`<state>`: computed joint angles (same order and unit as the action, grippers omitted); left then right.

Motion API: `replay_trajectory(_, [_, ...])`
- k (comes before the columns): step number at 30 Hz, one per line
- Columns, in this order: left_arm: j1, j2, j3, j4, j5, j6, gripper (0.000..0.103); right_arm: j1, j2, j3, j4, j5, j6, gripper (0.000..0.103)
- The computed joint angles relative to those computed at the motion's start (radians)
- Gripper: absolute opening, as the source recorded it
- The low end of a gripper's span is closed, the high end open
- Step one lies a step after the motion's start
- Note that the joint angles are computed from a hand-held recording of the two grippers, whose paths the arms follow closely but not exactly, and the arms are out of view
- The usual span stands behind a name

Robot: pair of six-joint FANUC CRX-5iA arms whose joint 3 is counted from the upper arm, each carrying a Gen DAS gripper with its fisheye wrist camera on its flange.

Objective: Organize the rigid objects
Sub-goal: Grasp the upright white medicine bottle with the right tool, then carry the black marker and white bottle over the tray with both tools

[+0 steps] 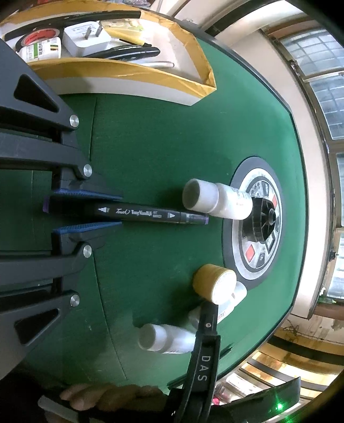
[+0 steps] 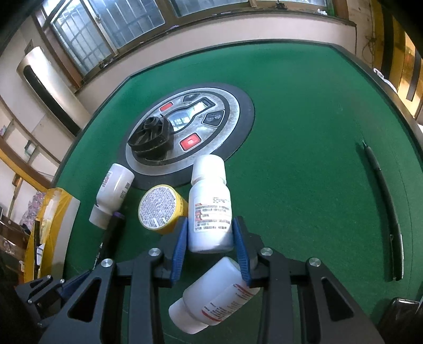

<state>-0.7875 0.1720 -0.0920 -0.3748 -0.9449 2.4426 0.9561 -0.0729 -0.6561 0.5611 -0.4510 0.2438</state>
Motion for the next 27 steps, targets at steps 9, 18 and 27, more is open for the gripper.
replay_trajectory(9, [-0.016,0.014,0.024,-0.022,-0.031,0.008,0.017,-0.038,-0.051,-0.067,0.062,0.105,-0.122,0.033])
replay_trajectory(18, [-0.023,0.026,0.038,-0.034,-0.037,0.021,0.017,-0.056,-0.078,-0.114,0.203,0.142,-0.262,0.033])
replay_trajectory(27, [-0.025,0.035,0.052,-0.052,-0.048,0.035,0.026,-0.051,-0.079,-0.112,0.187,0.138,-0.251,0.033])
